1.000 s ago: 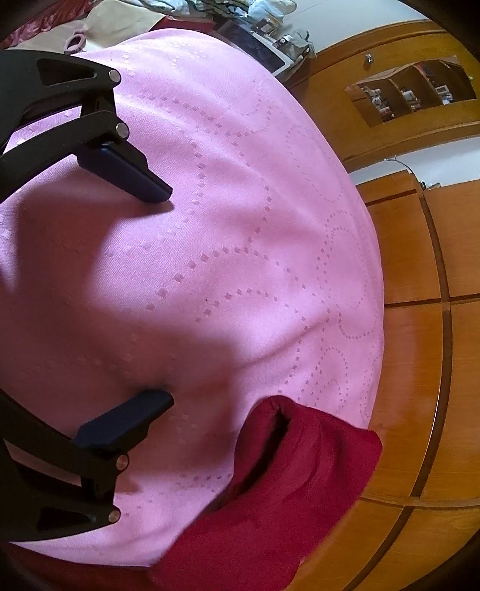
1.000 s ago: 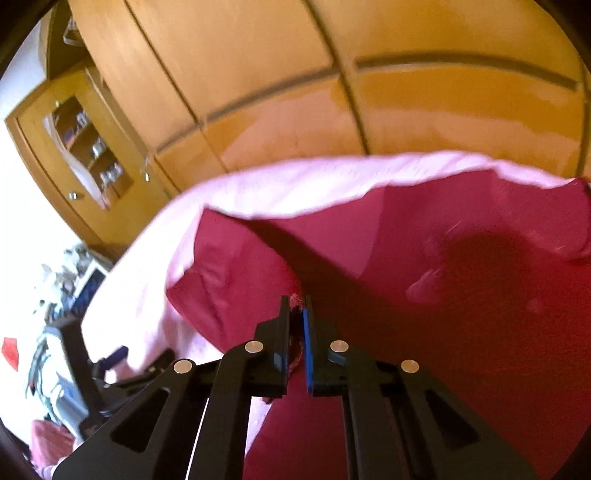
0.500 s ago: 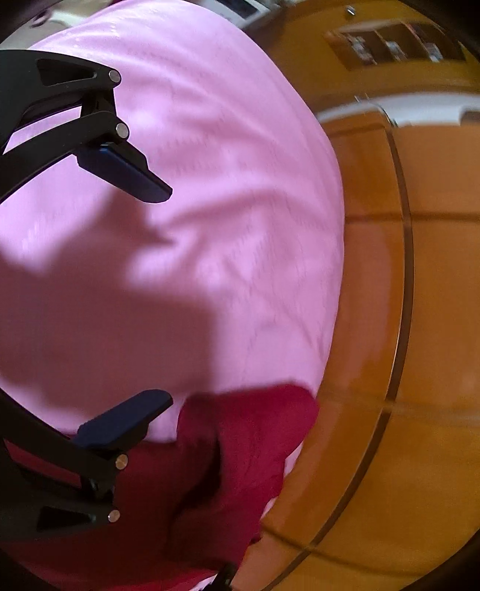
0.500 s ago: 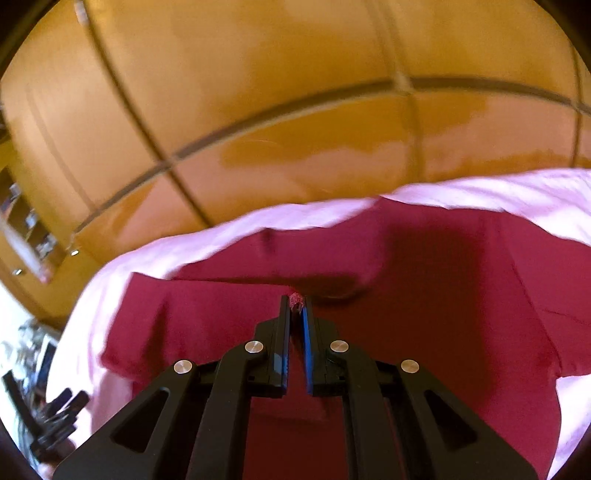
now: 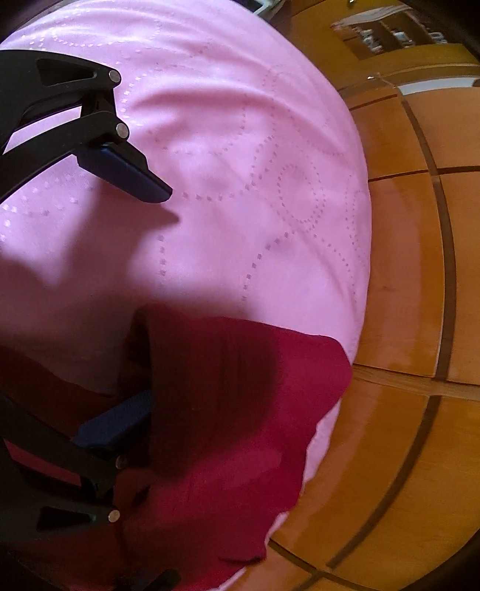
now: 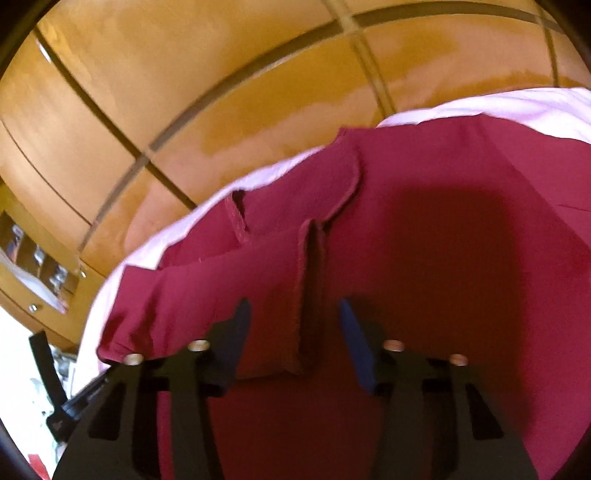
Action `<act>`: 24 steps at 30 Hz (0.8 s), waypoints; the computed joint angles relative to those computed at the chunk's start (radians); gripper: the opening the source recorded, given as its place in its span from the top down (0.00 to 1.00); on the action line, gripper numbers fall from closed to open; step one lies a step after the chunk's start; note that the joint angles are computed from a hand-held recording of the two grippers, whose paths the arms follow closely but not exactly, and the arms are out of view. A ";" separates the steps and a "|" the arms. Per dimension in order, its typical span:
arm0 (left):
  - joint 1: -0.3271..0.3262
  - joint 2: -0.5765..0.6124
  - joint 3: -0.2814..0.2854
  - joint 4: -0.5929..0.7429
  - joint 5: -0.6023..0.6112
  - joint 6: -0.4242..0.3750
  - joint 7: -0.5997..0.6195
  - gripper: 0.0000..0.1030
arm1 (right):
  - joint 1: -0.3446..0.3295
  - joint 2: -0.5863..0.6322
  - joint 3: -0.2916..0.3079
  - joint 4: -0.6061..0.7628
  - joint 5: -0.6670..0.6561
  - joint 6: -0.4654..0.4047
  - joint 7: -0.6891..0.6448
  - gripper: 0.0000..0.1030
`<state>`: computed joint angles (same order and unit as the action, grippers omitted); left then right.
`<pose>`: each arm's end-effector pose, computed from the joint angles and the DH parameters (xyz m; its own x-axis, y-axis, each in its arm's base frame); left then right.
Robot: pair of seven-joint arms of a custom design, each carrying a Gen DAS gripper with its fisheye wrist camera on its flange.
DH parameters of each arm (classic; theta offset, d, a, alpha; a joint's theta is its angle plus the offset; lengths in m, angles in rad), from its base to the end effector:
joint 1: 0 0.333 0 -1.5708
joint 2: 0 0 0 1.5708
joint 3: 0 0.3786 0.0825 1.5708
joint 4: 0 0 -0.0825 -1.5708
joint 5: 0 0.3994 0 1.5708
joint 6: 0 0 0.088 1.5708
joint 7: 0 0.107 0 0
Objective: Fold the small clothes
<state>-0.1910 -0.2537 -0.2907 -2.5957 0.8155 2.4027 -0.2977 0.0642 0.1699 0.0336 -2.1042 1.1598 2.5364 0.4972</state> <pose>0.3788 -0.1932 0.3969 0.7008 -0.7131 0.0194 -0.5705 -0.5766 -0.5849 0.6097 0.0485 0.4110 0.3667 -0.8189 -0.4414 -0.8266 -0.0690 -0.5586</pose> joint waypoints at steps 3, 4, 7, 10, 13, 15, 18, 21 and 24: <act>-0.004 -0.009 -0.016 0.001 0.025 -0.019 -0.017 0.02 | 0.019 -0.010 0.007 -0.006 -0.046 0.044 0.004 0.90; -0.006 -0.010 -0.021 0.005 0.033 -0.035 -0.020 0.02 | 0.018 -0.019 0.009 -0.010 -0.027 0.056 -0.014 0.90; -0.014 0.003 -0.017 0.013 0.021 -0.080 -0.006 0.02 | 0.020 -0.043 0.005 -0.019 0.048 0.180 -0.090 0.90; -0.008 0.014 0.007 -0.004 0.020 -0.020 -0.011 0.02 | 0.013 -0.013 -0.011 0.005 0.008 0.233 -0.069 0.90; -0.001 0.007 0.011 -0.020 0.033 0.016 -0.030 0.02 | -0.002 0.019 -0.012 0.017 -0.043 0.215 -0.007 0.90; -0.008 -0.017 0.011 -0.033 0.008 0.022 -0.006 0.02 | -0.021 0.035 0.008 0.015 0.012 0.223 -0.060 0.90; -0.029 -0.083 -0.018 -0.062 -0.017 0.001 -0.003 0.03 | -0.034 0.039 0.023 0.016 0.097 0.218 -0.129 0.90; -0.031 -0.146 -0.087 -0.073 0.030 -0.055 -0.097 0.07 | -0.043 0.053 0.021 0.032 0.126 0.183 -0.137 0.90; -0.021 -0.164 -0.132 -0.040 0.139 -0.113 -0.214 0.29 | -0.051 0.056 0.014 0.036 0.138 0.151 -0.137 0.90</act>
